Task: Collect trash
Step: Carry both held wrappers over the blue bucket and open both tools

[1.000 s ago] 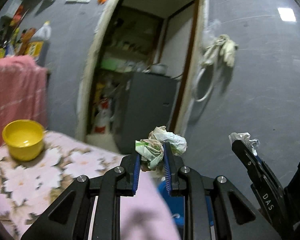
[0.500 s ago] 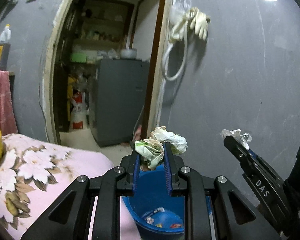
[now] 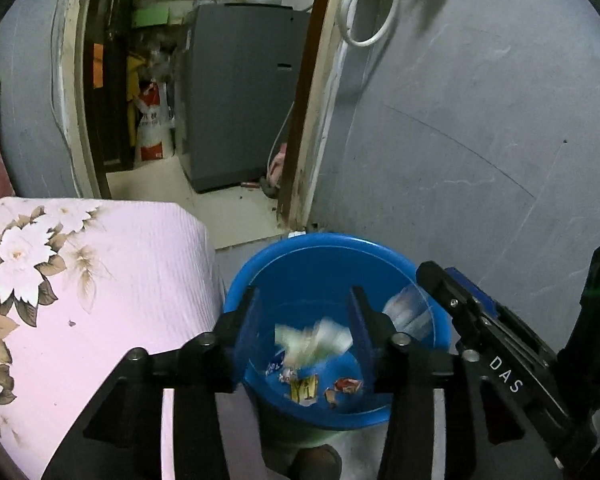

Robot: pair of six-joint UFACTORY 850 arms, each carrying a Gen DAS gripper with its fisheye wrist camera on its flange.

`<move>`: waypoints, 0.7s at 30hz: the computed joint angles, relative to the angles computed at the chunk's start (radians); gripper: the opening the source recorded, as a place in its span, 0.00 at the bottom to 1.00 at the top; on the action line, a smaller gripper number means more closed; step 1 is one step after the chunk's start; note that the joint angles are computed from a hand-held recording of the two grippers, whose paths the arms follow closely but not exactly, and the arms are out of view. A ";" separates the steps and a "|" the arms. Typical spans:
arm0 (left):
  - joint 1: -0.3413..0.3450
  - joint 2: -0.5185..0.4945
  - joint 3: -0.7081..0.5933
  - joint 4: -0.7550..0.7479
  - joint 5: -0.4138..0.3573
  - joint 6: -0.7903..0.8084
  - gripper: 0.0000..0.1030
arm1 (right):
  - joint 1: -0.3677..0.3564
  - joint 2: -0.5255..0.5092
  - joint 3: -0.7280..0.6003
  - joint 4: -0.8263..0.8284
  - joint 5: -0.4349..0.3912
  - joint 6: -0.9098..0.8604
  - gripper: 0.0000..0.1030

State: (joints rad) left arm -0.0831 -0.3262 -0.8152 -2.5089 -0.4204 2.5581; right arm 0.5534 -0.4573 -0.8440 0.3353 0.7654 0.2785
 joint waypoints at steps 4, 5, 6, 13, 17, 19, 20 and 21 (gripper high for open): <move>0.010 -0.004 0.000 0.017 -0.001 -0.015 0.45 | -0.015 -0.005 -0.006 -0.037 -0.042 0.053 0.35; 0.013 0.000 0.006 0.009 -0.008 -0.008 0.45 | -0.015 -0.003 -0.004 -0.034 -0.039 0.053 0.37; 0.015 0.003 0.011 0.001 -0.014 -0.001 0.45 | -0.013 0.001 0.001 -0.030 -0.033 0.050 0.40; 0.027 0.036 0.035 -0.040 -0.017 0.031 0.49 | -0.006 0.000 0.001 -0.020 0.019 0.032 0.48; 0.036 0.065 0.052 -0.076 -0.019 0.070 0.55 | 0.009 0.006 0.011 0.000 0.071 -0.001 0.54; 0.043 0.082 0.062 -0.105 -0.028 0.100 0.58 | 0.015 0.007 0.011 0.010 0.090 -0.015 0.64; 0.046 0.089 0.068 -0.115 -0.032 0.110 0.60 | 0.018 0.008 0.013 0.012 0.103 -0.018 0.70; 0.050 0.096 0.073 -0.126 -0.037 0.122 0.65 | 0.021 0.008 0.015 0.015 0.117 -0.021 0.72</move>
